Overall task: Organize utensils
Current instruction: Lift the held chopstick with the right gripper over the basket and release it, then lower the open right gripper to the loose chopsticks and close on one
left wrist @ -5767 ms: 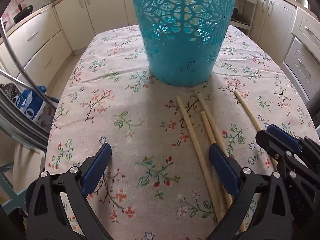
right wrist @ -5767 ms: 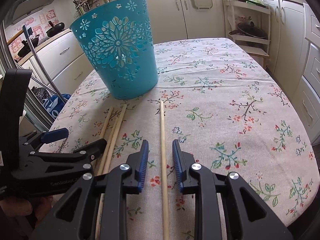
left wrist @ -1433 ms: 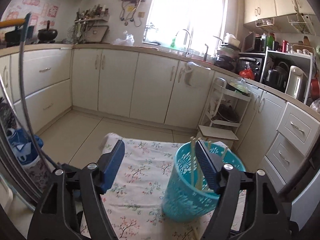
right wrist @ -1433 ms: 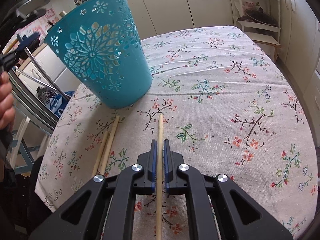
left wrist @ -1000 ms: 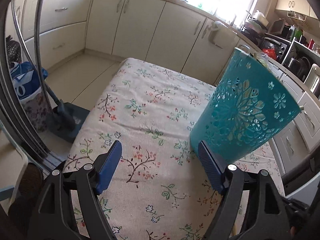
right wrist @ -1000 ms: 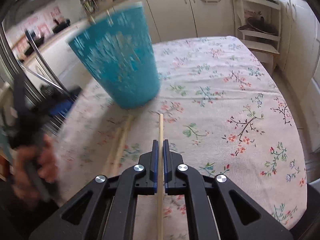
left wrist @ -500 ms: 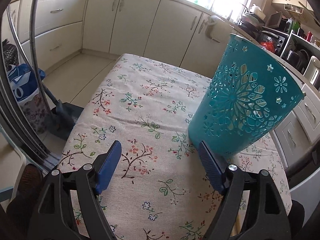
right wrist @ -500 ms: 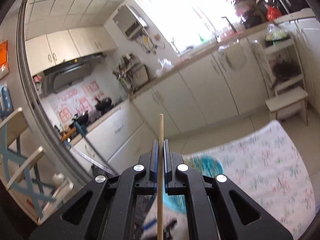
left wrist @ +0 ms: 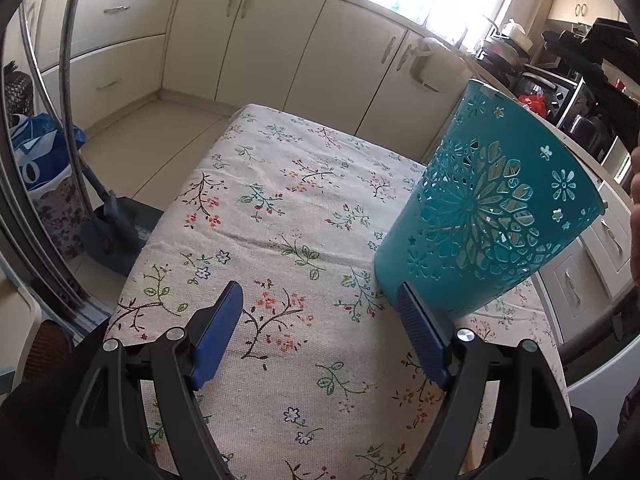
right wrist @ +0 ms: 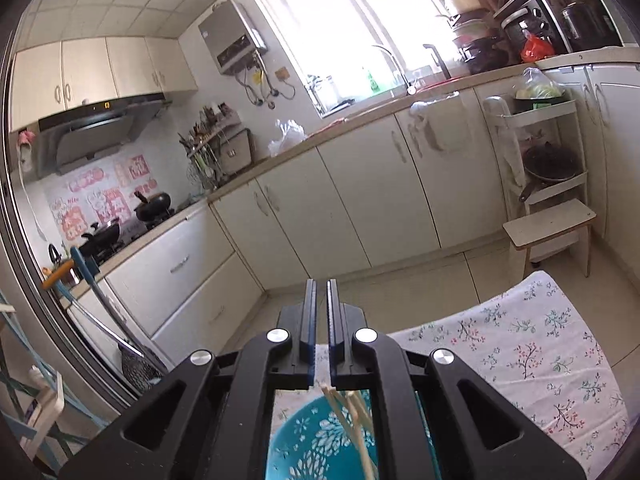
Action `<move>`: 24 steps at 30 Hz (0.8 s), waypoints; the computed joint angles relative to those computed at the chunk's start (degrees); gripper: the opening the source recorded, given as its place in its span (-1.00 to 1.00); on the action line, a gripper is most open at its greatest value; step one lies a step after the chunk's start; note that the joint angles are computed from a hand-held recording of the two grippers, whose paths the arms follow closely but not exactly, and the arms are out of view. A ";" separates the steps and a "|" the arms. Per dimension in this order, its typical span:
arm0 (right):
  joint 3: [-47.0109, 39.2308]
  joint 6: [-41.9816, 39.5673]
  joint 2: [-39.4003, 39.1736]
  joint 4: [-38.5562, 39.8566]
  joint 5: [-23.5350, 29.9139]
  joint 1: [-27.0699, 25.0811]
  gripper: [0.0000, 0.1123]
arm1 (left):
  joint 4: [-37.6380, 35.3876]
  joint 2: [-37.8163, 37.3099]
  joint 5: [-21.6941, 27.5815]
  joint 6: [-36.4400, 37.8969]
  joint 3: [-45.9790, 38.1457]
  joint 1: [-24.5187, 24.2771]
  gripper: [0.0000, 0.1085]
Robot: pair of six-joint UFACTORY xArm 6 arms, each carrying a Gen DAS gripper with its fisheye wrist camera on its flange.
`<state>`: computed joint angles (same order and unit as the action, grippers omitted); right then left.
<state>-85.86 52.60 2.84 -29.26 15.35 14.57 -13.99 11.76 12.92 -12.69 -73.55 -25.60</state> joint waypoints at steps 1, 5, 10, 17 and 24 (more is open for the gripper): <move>1.14 0.43 -0.78 -1.24 -0.16 0.29 -0.90 | -0.40 0.01 -0.03 0.32 0.00 0.02 0.39; 4.86 -1.03 -3.42 -0.61 0.55 1.44 -0.90 | 0.03 0.00 0.13 -0.25 -0.01 0.09 0.39; 11.40 -0.95 -10.01 -1.13 1.50 2.32 -0.88 | 1.04 -0.06 -0.02 -1.44 0.17 0.16 0.39; 28.26 8.45 -26.52 -12.19 8.10 6.72 -0.47 | 4.91 -0.17 0.13 -5.15 0.35 0.45 0.41; 40.77 12.88 -38.08 -11.32 17.14 12.33 -0.46 | 25.69 -3.17 -1.96 -22.70 3.34 1.60 0.46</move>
